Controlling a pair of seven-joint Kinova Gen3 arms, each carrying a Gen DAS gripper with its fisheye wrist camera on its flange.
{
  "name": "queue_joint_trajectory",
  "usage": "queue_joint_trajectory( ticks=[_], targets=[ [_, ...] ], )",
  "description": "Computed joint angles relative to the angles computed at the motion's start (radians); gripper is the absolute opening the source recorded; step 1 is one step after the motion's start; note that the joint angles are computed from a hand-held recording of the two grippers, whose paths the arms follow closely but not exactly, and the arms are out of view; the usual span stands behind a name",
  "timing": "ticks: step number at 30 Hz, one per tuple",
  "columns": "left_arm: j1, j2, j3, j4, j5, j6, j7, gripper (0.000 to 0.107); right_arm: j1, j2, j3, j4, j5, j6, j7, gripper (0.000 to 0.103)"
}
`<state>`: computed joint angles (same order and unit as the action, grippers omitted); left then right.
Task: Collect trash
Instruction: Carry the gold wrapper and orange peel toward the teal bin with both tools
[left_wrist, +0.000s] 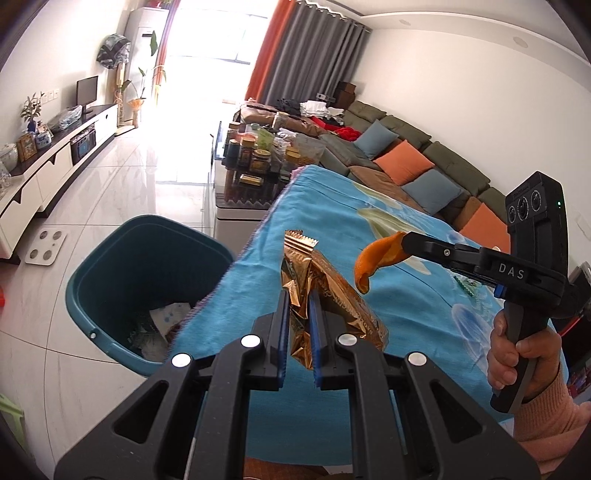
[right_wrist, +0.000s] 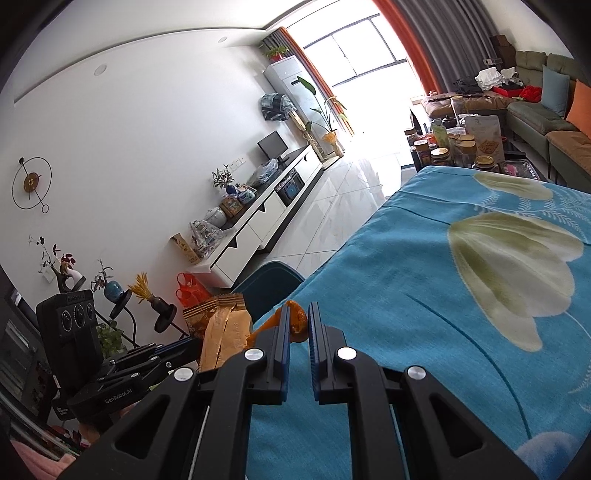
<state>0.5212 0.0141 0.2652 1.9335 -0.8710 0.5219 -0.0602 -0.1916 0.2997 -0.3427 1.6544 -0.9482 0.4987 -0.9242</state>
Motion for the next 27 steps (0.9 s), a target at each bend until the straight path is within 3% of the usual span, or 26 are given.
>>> queue_joint_trajectory(
  ticks=[27],
  targets=[
    [-0.082, -0.023, -0.008, 0.026, 0.012, 0.064, 0.009, 0.011, -0.1, 0.139, -0.024, -0.201, 0.225, 0.041, -0.19, 0.008]
  ],
)
